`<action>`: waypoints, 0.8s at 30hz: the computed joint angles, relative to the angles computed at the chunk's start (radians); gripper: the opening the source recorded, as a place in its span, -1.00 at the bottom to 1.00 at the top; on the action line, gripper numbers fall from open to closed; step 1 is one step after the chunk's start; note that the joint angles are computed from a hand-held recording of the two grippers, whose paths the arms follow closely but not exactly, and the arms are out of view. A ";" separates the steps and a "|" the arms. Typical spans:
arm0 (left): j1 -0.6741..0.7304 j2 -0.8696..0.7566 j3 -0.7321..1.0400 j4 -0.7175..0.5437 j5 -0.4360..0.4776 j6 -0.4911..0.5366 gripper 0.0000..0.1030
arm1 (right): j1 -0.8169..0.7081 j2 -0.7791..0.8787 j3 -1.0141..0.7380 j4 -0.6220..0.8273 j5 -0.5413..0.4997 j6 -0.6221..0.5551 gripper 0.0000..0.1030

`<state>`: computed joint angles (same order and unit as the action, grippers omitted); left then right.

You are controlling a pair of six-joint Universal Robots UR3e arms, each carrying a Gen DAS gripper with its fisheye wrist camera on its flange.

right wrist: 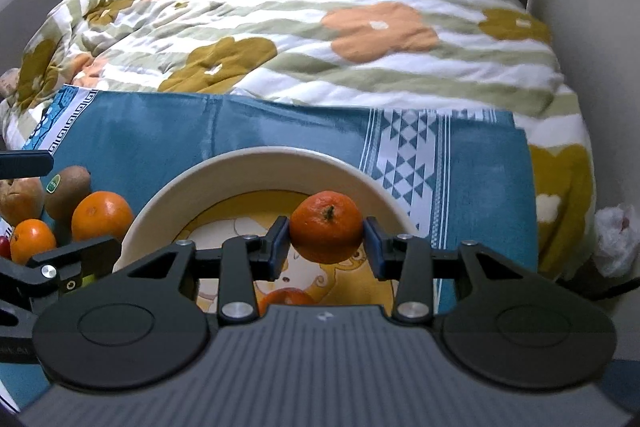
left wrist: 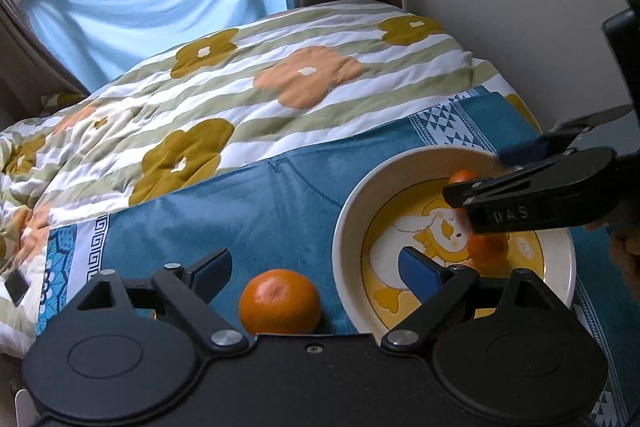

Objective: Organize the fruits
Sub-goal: 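Open the right tool over the bowl while the left tool releases its tangerine, then withdraw both tools from the bowl toward the green apples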

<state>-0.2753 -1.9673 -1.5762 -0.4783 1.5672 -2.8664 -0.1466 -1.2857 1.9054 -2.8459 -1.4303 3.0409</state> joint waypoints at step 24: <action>0.178 0.542 -0.442 0.029 -0.026 -0.034 0.95 | 0.100 -0.357 0.201 -0.021 -0.119 0.091 1.00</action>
<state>-0.0973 -1.4256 -2.0184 -0.4489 1.5409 -2.9002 -0.0466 -1.6426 2.1067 -2.8670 -1.5493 3.1324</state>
